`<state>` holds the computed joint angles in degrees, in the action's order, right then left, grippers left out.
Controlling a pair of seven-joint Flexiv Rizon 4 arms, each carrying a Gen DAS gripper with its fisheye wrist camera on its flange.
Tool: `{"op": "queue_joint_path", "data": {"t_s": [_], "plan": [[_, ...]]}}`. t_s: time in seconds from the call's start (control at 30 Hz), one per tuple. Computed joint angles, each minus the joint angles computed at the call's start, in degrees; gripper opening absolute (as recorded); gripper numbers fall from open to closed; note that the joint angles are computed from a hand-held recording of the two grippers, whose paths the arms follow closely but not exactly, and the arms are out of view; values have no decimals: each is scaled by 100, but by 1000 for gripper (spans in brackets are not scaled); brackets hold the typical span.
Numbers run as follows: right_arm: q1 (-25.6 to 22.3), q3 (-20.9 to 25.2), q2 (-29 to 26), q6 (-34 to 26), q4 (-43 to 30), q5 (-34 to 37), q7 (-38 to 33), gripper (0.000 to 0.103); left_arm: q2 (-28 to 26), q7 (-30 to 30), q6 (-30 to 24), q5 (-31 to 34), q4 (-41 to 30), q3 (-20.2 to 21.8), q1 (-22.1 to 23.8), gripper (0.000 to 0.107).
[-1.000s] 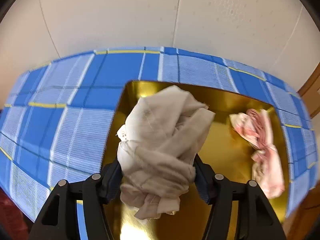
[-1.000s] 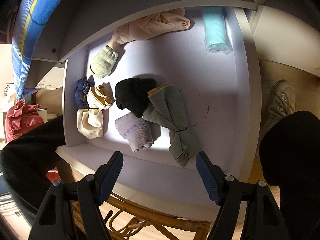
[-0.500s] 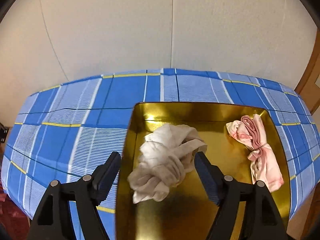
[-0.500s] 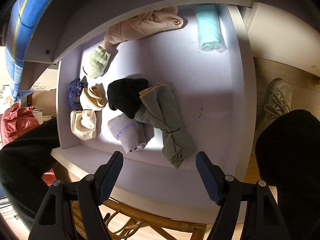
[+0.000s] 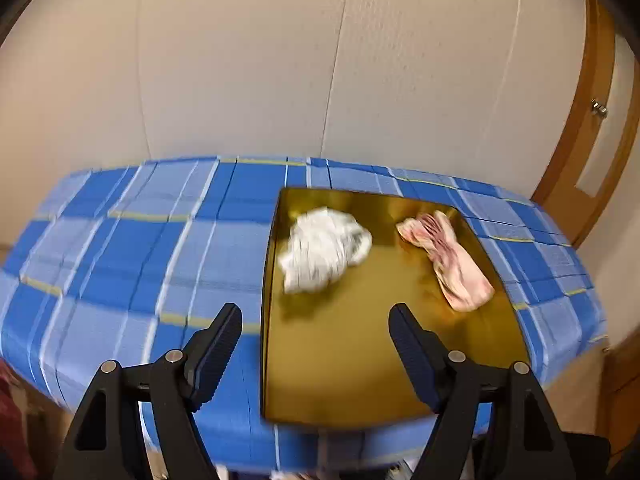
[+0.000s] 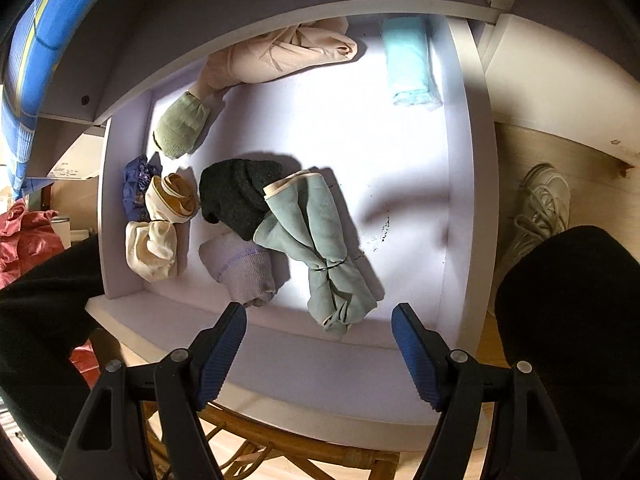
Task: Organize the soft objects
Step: 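Move the left tool back down to the drawer, then grasp the grey-green rolled cloth in the drawer with the right tool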
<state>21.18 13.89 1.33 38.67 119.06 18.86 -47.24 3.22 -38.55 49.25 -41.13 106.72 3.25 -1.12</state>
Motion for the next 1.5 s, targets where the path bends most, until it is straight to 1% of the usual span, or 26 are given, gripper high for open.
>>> {"op": "queue_joint_path", "data": {"t_s": [0.1, 0.2, 0.3, 0.4, 0.47, 0.57, 0.67, 0.7, 0.73, 0.83, 0.93, 1.03, 1.1, 1.23, 1.37, 1.47, 1.5], "plan": [[8, 3, -12, -35, 5, -64, 20, 76, 345, 544, -187, -440, 543, 247, 21, 77], [17, 5, -51, -99, 0, -165, 66, 76, 580, 992, -372, -594, 998, 445, 70, 78], [31, 11, -107, -184, -16, -250, 111, 76, 705, 1194, -517, -508, 1393, 570, 172, 78], [42, 23, -136, -244, -21, -311, 132, 76, 713, 1225, -668, -438, 1681, 648, 304, 78], [47, 29, -150, -273, -12, -356, 150, 76, 706, 1245, -636, -365, 1827, 646, 376, 78], [43, 29, -174, -269, 16, -358, 180, 77, 659, 1009, -616, -60, 1997, 617, 496, 78], [39, 31, -209, -234, 26, -304, 170, 77, 531, 575, -1044, 381, 1962, 616, 652, 78], [42, 34, -229, -217, 23, -293, 164, 77, 472, 420, -1132, 566, 1940, 603, 707, 79], [48, 38, -254, -203, 15, -285, 150, 77, 383, 168, -1266, 961, 1860, 573, 789, 79], [78, 52, -374, -215, -33, -332, 137, 77, 243, -274, -1287, 1607, 1772, 510, 900, 79], [98, 61, -534, -249, -87, -359, 176, 77, 138, -471, -1416, 1809, 1697, 499, 952, 79], [121, 77, -681, -214, -131, -415, 240, 77, 92, -675, -1434, 2221, 1647, 460, 969, 79], [142, 88, -767, -120, -151, -509, 252, 77, 37, -815, -1569, 2427, 1583, 437, 974, 79], [209, 100, -974, 30, -236, -780, 308, 77, 10, -792, -1573, 2546, 1556, 451, 987, 79], [270, 98, -1280, -88, -440, -1045, 300, 76, 18, -715, -1377, 2552, 1602, 442, 962, 79], [278, 113, -1496, -33, -535, -1106, 227, 69, 22, -741, -1205, 2752, 1631, 426, 947, 79], [287, 113, -1575, -15, -572, -1132, 221, 65, 18, -755, -1182, 2808, 1629, 424, 946, 79]]}}
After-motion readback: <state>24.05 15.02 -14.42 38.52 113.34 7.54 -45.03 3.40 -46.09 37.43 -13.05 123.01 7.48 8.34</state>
